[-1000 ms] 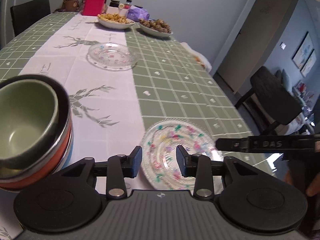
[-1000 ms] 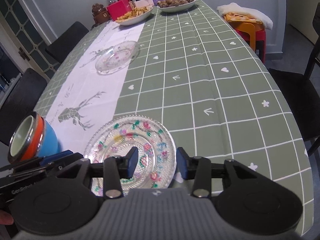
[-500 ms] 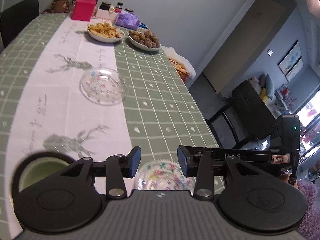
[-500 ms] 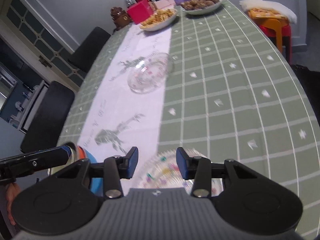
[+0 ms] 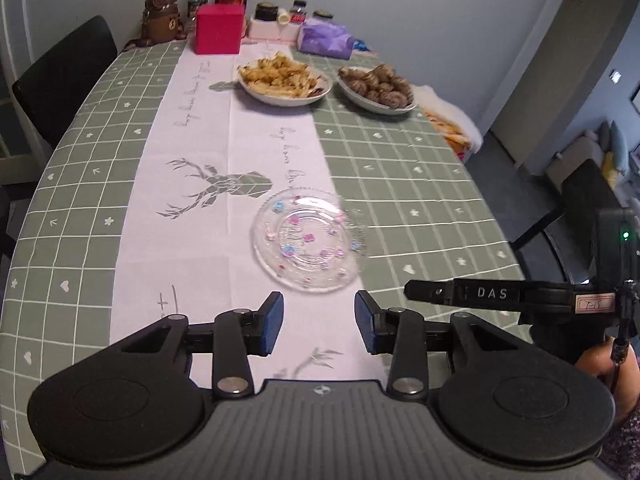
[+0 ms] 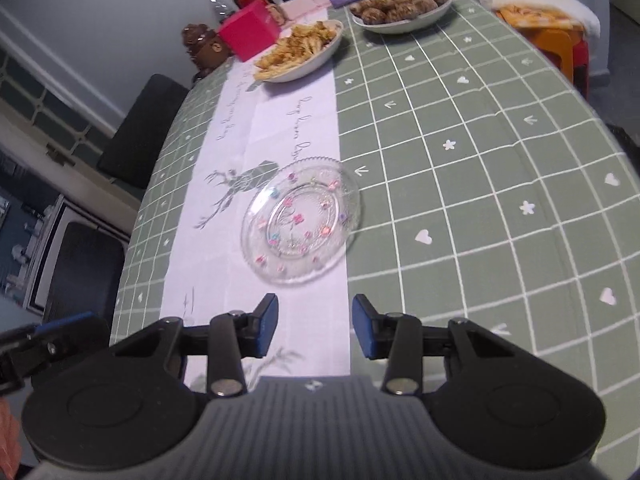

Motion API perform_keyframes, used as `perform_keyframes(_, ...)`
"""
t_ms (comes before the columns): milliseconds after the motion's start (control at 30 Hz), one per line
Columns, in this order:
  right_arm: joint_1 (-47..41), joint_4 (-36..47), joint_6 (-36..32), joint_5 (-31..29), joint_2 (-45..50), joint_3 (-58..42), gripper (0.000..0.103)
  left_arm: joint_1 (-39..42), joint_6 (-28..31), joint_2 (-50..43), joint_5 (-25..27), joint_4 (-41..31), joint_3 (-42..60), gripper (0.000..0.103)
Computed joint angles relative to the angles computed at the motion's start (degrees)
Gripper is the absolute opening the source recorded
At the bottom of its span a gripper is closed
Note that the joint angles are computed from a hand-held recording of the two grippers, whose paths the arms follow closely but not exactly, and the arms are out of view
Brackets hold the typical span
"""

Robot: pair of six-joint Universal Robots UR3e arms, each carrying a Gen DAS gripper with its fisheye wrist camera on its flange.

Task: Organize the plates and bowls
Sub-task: 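Grip the rim of the small glass plate with both tools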

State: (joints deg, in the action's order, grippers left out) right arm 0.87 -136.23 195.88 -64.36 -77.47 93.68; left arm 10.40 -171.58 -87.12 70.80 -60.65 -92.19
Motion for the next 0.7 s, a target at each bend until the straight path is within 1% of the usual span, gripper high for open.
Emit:
perform_keyframes(67, 0.93, -2.29, 1.72, -0.81, 4.71, -2.78, 0.030, -0.78, -0.51, -3.82, 1.89, 1.33, 1.67, 0.044)
perform_keyframes(100, 1.31, -2.84, 2.35, -1.17, 7.04, -4.42, 0.027, -1.65, -0.63, -6.23, 3.66, 1.93, 3.00, 0.043)
perform_keyframes(167, 1.63, -3.78, 3.69, -1.43, 10.84, -6.97, 0.026, -3.07, -0.36, -9.93, 6.44, 2.38, 5.35, 0.041)
perform_keyframes(267, 1.97, -4.17, 5.45, -2.37, 15.96, -11.07, 0.025, -3.86, -0.17, -14.04, 7.89, 2.94, 7.67, 0.040)
perform_keyframes(333, 1.66, -4.95, 6.72, -2.02, 18.20, -12.54, 0.024, -3.87, -0.19, -15.54, 7.71, 3.92, 8.03, 0.040)
perform_keyframes(433, 0.93, -5.54, 8.14, 0.04, 20.53, -13.93, 0.018, -3.79, 0.09, -17.31, 7.12, 3.79, 9.02, 0.040)
perform_keyframes(500, 1.15, -5.81, 8.71, -0.10, 21.55, -14.70, 0.016, -3.92, 0.36, -18.27, 7.40, 3.85, 9.47, 0.040)
perform_keyframes(533, 1.21, -5.98, 8.88, -0.04, 22.04, -14.97, 0.013, -4.01, 0.39, -18.57, 7.80, 4.08, 9.49, 0.040)
perform_keyframes(633, 1.30, -7.19, 10.55, 0.25, 22.96, -14.44, 0.007, -4.36, 0.34, -19.73, 8.54, 4.87, 9.72, 0.040)
perform_keyframes(700, 1.13, -9.81, 12.09, 0.77, 22.88, -12.62, 0.006, -4.35, 0.04, -20.13, 8.64, 4.96, 9.79, 0.040)
